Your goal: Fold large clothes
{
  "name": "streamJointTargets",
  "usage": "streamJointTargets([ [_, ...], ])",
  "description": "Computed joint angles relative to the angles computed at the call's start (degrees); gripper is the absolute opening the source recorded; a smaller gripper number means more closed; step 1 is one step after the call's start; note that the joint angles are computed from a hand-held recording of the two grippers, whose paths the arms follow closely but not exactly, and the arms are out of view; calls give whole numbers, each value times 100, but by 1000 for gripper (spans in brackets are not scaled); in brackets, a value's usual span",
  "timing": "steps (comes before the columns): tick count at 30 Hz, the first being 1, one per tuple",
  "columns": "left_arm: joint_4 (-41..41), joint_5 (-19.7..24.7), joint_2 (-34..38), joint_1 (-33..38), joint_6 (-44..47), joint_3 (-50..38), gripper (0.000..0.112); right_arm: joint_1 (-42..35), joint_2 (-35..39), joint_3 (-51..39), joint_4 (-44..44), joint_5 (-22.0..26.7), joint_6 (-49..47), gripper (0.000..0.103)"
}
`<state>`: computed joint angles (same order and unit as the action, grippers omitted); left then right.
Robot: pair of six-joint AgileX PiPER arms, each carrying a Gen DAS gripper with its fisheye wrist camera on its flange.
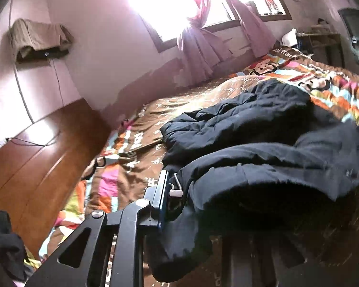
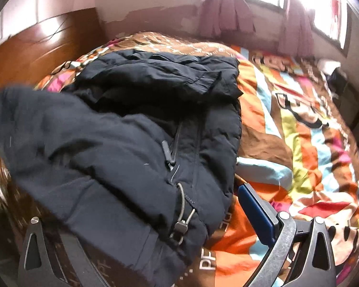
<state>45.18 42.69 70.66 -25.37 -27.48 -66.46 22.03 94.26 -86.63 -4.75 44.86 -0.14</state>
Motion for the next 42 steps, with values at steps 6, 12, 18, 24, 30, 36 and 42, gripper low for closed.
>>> streamJointTargets([
  [6, -1087, 644, 862, 255, 1096, -1661, 19, 933, -612, 1457, -1898, -1050, 1521, 102],
  [12, -1634, 1061, 1656, 460, 1497, -2838, 19, 1903, -288, 1812, -4834, -828, 4397, 102],
  [18, -2399, 1596, 2263, 806, 1796, -3988, 19, 2739, 786, 1485, -7471, 940, 6089, 102],
  [24, -2650, 1478, 2134, 1032, 2047, -3879, 19, 2865, 896, 1622, -8490, 1688, 6736, 79],
  [30, -1763, 536, 1279, 791, 1441, -2273, 19, 2613, 419, 1889, -8361, 1082, 7089, 19],
  [36, -557, -432, 259, 659, 369, -497, 17, 2421, 25, 1976, -8373, 670, 7615, 11],
  [42, 304, -923, -828, 628, -468, 796, 15, 2467, -408, 1927, -8562, 593, 7718, 9],
])
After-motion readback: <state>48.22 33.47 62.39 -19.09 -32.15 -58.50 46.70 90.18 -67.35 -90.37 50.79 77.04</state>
